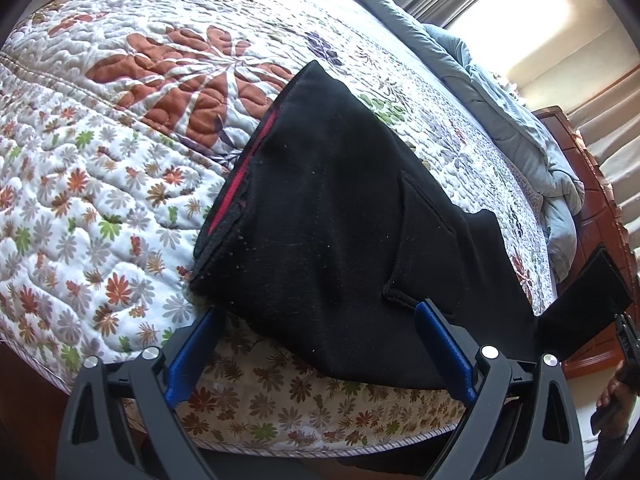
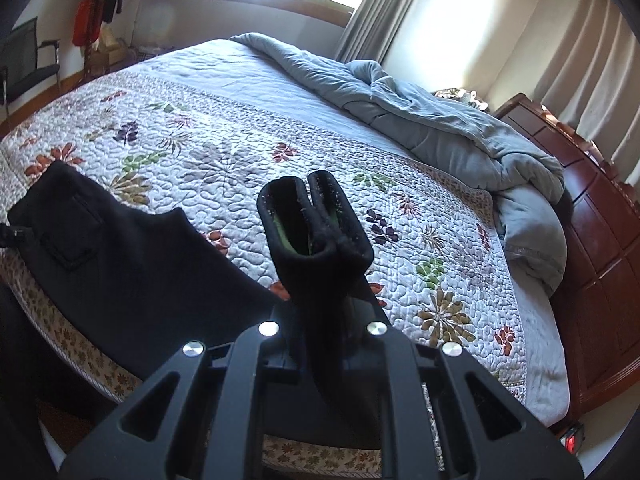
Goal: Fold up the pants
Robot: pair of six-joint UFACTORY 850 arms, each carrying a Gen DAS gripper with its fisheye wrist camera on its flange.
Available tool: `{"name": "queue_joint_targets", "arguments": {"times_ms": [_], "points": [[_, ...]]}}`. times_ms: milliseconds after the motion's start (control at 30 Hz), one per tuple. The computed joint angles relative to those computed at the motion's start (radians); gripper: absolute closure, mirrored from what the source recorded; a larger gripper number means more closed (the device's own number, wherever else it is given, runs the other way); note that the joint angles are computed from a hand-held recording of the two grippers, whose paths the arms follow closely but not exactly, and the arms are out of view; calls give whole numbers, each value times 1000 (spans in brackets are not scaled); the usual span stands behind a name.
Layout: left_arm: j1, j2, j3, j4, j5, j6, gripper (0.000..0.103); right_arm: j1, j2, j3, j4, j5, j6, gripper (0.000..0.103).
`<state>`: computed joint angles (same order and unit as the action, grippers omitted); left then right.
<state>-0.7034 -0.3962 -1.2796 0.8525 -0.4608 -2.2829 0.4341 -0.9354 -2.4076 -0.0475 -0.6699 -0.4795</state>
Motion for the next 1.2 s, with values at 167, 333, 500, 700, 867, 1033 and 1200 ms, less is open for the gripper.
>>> {"name": "queue_joint_targets", "arguments": {"times_ms": [167,333,500,700,867,1033,1200], "points": [[0,1,1,2,1,-2,7,29,18,69,-94,39,19,92],[-1,0,0,4,1,-6,7,63,48,166,-210,96,37,92],[-1,0,-2,1,1,-1,7,87,61,234,-308,124,72,92],[-2,2,3,10,4,-13,7,118,93,355,-524,196,162,92],[-2,4,6,17,8,-21,7,142,101,419,-669,228,232,92],[0,9,15,28,16,-30,7,155,99,454,-758,234,276,92],[0,14,24,39,22,-43,7,167,101,492,-842,245,326,92]]}}
